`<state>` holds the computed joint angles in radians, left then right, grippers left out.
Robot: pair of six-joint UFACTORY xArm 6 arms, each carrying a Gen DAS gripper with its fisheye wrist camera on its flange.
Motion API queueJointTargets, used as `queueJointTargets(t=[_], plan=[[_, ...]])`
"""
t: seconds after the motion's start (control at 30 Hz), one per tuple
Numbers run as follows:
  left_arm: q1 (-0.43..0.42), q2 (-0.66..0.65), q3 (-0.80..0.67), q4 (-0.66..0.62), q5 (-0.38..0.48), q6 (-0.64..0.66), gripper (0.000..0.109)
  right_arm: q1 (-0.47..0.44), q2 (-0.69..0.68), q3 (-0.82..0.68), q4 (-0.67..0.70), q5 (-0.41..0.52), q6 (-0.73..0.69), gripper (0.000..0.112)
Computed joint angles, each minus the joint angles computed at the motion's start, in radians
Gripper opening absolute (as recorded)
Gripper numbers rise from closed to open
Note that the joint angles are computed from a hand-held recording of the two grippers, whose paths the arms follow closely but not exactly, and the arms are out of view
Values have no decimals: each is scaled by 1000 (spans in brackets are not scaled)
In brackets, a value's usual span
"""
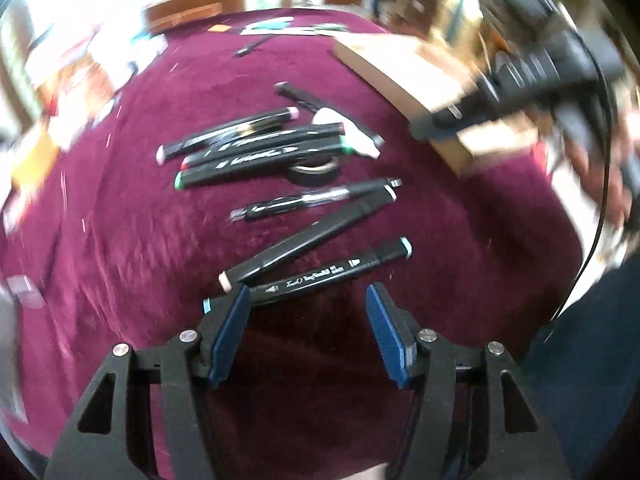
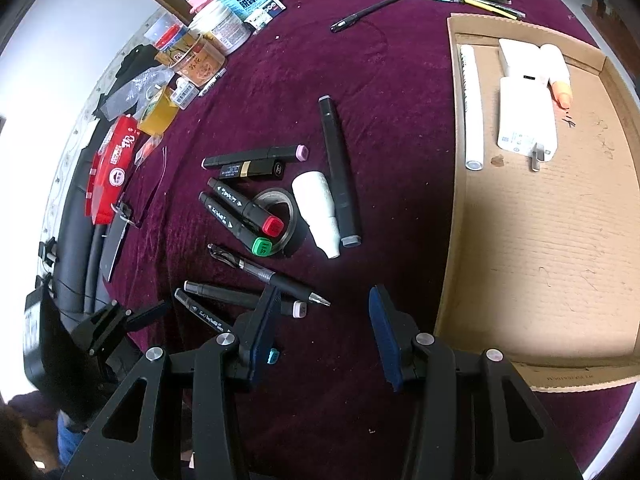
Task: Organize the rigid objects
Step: 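Close the left tool on a teal-capped black marker and lift it, then grasp a black marker with the right tool while the left tool holds its marker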
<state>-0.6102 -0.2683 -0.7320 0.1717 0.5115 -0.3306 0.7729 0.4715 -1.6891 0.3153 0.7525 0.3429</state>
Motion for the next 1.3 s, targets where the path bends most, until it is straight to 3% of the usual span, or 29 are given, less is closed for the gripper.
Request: queueJointTargets(t=[0.13, 0.27, 0.4, 0.53, 0.63, 0.77, 0.83, 0.9, 1.03, 1.2, 1.3], plan=[[-22, 60, -64, 77, 65, 99, 58, -4, -12, 16, 1, 2, -3, 41], [-50, 150, -149, 151, 163, 230, 45, -9, -22, 32, 0, -3, 3, 41], [-56, 213, -214, 208, 180, 276, 45, -11, -29, 47, 9, -9, 2, 41], [-40, 240, -247, 191, 197, 167, 43, -8, -30, 50, 19, -11, -10, 41], [-25, 215, -224, 245, 225, -65, 40, -7, -25, 42, 23, -9, -19, 41], [36, 101, -101, 182, 201, -342, 39, -1, -4, 11, 25, 7, -28, 41], [92, 30, -3, 108, 121, -428, 32, 8, 15, -20, 22, 20, -42, 41], [129, -9, 42, 70, 82, -472, 15, 19, 38, -59, 18, 44, -59, 41], [151, -19, 50, 40, 74, -479, 14, 41, 84, -135, 24, 88, -109, 41], [179, -78, 128, -154, -21, -416, 17, 60, 113, -180, 21, 107, -159, 41], [193, -70, 123, -195, -24, -392, 18, 79, 142, -221, 0, 117, -187, 34]])
